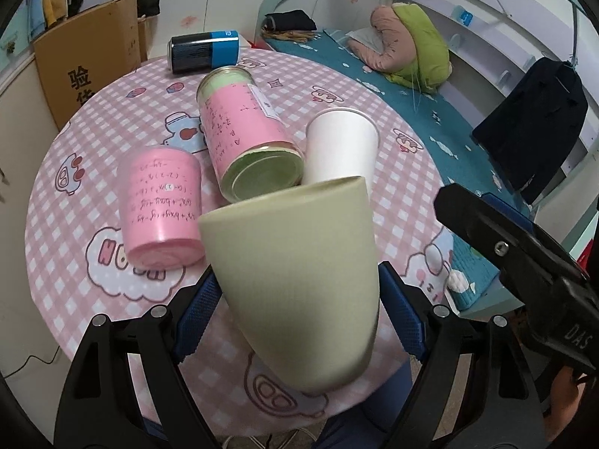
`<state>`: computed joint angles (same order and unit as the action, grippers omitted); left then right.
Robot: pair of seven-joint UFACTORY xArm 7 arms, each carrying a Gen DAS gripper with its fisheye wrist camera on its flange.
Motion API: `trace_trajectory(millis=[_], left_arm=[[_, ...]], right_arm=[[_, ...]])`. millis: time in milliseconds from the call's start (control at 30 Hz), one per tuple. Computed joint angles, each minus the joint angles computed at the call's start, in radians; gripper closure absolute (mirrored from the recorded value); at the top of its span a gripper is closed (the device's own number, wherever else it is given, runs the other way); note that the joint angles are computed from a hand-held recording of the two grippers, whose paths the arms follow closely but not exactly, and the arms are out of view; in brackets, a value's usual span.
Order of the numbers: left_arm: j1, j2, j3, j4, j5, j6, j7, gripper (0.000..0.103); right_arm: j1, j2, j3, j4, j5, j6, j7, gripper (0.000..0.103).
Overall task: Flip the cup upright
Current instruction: 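Lift the pale green cup with the left gripper and rotate its opening upward, then grasp the pale green cup with the right gripper while the left gripper holds it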
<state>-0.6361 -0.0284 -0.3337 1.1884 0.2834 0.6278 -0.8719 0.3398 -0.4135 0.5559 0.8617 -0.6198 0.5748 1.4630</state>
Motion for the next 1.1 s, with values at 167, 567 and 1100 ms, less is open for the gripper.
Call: trace_trajectory(millis=[167,567,1100], left_arm=[[0.001,0.014,0.006,-0.001,-0.018,0.009,0.006,0.021],[0.008,-0.030,-0.002,-0.038,0.027,-0.017,-0.040,0.013],[0.131,-0.269,-0.132,-0.142,0.291,0.067,-0.251,0.011]], right_arm=[[0.000,0.014,-0.012,-0.003,0.004,-0.016,-0.002,0.007],[0.021,0.049,-0.020,0.031,-0.018,0.000,-0.001,0.007],[0.032,0.015,0.031,0.071,-0.018,0.056,0.035,0.007]])
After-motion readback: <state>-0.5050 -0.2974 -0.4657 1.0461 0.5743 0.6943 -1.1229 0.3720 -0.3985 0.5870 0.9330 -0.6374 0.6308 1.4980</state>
